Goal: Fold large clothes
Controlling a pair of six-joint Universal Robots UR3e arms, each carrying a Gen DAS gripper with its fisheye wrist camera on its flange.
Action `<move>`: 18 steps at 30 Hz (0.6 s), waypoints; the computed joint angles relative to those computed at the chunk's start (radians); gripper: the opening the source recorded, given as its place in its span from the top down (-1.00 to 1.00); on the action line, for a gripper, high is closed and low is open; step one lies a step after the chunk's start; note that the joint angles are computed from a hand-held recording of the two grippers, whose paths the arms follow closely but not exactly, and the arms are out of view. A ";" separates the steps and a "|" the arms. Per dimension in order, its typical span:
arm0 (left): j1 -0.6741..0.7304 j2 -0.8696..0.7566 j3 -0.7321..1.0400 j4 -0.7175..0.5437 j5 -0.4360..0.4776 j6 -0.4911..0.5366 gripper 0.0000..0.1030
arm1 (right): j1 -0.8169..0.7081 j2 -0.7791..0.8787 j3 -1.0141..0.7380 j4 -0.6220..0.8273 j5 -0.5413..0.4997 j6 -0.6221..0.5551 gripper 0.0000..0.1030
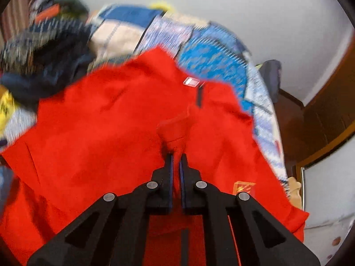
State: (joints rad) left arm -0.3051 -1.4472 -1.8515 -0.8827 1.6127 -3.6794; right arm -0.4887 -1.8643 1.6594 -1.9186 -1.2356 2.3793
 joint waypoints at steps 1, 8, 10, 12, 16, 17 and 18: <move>0.008 0.001 0.002 0.005 0.000 -0.008 -0.69 | -0.018 -0.001 -0.018 0.017 0.020 0.004 0.93; -0.013 -0.093 0.024 0.032 0.000 -0.069 -0.69 | -0.182 0.018 -0.196 0.124 0.164 0.021 0.94; -0.042 -0.122 0.032 0.036 0.025 -0.087 -0.69 | -0.211 0.019 -0.206 0.132 0.177 0.016 0.94; -0.061 -0.137 0.036 0.043 0.041 -0.100 -0.69 | -0.256 0.014 -0.211 0.155 0.196 -0.006 0.94; -0.115 -0.197 0.129 -0.058 0.229 -0.140 -0.69 | -0.340 0.000 -0.189 0.215 0.220 -0.055 0.94; -0.129 -0.212 0.161 -0.100 0.306 -0.163 -0.69 | -0.356 -0.003 -0.186 0.236 0.225 -0.068 0.94; -0.135 -0.215 0.176 -0.121 0.350 -0.177 -0.69 | -0.377 -0.008 -0.170 0.262 0.228 -0.084 0.94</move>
State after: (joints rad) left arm -0.4399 -1.6618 -1.6751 -1.0035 1.9626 -3.8567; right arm -0.8659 -1.8722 1.4898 -1.6571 -1.0075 2.2957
